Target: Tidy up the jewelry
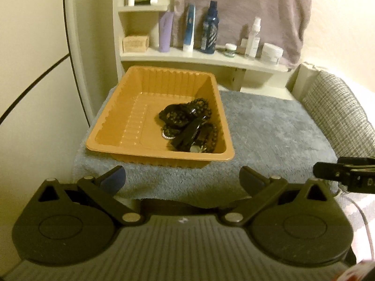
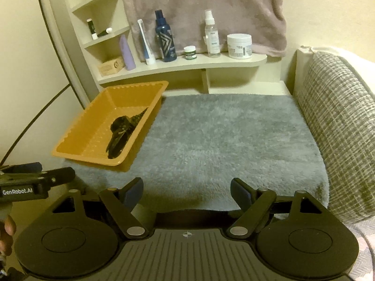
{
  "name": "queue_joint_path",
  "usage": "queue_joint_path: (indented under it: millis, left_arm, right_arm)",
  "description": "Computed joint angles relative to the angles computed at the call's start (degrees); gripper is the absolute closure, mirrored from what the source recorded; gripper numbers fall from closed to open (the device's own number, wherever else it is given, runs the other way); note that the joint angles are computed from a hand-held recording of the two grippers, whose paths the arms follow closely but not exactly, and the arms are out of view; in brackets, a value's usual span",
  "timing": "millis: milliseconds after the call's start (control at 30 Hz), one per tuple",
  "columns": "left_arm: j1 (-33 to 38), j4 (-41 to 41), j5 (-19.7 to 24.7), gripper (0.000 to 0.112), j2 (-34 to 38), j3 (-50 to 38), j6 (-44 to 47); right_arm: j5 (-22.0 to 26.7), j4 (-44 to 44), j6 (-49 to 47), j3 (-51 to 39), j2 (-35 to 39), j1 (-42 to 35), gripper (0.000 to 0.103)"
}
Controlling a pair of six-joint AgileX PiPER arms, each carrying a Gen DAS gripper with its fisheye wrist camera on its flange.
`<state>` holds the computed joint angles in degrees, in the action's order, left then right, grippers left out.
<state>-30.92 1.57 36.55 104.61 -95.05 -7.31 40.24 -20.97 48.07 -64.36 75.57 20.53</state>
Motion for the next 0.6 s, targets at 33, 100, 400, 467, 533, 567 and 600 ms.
queue_joint_path:
  millis: [33,100,400,467,533,567,600]
  left_arm:
    - [-0.16,-0.35,-0.38,0.010,-0.45,0.42,0.42]
    - [-0.80,0.73,-0.62,0.010,-1.05,0.87,0.17]
    - [-3.41,7.40,-0.72,0.010,-3.16,3.23,-5.45]
    - [-3.60,7.47,-0.50,0.010,-3.39,3.55,-5.53]
    - [-3.98,8.21,-0.46,0.010,-3.53,3.87,-6.10]
    - [-4.09,8.54,-0.50,0.010,-3.52,3.93,-6.47]
    - [-4.14,8.59,-0.43,0.010,-3.50,3.87,-6.49]
  right_arm:
    - [0.18,-0.35,0.37,-0.03,-0.04,0.36,0.022]
    - [0.52,-0.41,0.35,-0.11,-0.03,0.85,0.022]
    - [1.38,-3.88,4.71,0.55,-1.23,3.87,0.022]
    - [1.40,-4.34,5.52,0.72,-1.38,4.30,0.022]
    - [1.35,-4.28,5.63,0.57,-1.22,4.42,0.022]
    - [1.25,-4.37,5.67,0.56,-1.23,4.48,0.022]
    - [1.19,-4.49,5.67,0.55,-1.25,4.58,0.022]
